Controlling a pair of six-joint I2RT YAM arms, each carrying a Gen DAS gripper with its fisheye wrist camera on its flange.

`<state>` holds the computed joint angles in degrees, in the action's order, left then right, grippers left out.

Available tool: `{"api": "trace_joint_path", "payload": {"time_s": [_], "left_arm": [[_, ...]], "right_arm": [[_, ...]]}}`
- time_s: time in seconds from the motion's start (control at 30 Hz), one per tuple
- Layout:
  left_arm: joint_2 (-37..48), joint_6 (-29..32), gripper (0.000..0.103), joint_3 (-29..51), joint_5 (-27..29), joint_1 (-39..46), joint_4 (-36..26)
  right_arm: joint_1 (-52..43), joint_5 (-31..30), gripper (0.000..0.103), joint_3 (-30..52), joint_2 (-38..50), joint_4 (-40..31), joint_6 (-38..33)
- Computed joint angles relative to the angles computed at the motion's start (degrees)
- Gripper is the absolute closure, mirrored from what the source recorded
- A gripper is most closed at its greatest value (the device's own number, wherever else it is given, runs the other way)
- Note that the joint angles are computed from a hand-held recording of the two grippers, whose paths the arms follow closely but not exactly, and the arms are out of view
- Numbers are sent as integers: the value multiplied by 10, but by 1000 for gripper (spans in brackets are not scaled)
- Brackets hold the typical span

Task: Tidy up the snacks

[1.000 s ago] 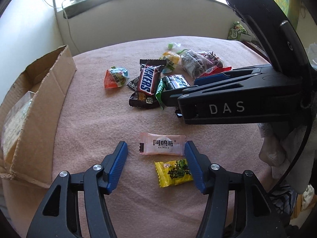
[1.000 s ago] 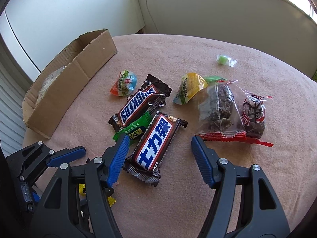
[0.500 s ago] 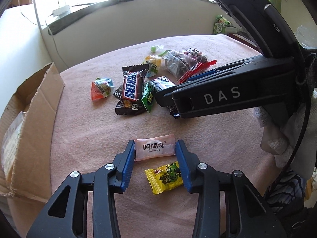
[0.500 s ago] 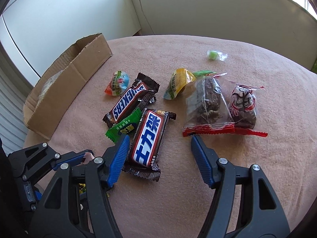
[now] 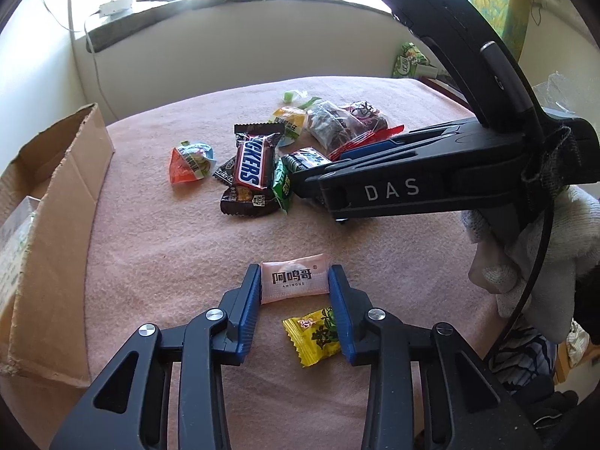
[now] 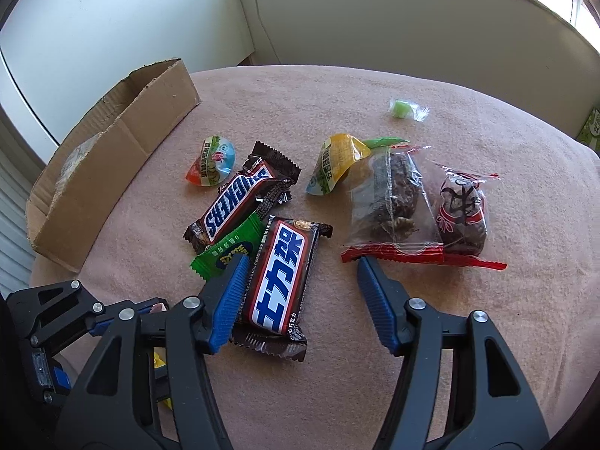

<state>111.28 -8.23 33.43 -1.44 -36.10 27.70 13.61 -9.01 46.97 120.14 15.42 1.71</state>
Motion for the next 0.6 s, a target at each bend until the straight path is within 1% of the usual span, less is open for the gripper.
{"api": "trace_joint_path", "payload": {"time_s": [0.03,0.07,0.1,0.2,0.33,0.47,0.6], "left_arm": [[-3,-5,69,-4,0,0,1],[-5,-9,69,-5,3,3,1],[-6,-12,69,-5,6,5,1],[-13,-20,69,-6,8,14,1],[-40,-26,69,-18,6,18,10],[-81,-29,69,-38,8,34,17],[-113,-35,69,-49,15,68,21]], "right_arm": [[0,0,59,0,0,0,0],[-1,-5,68,3,1,-4,-1],[-2,-9,73,4,0,-7,-2],[-6,-18,73,2,-2,-8,-4],[-14,-28,73,-25,-20,10,1],[-11,-26,73,-56,-62,16,-3],[-4,-25,73,-71,-108,9,-7]]}}
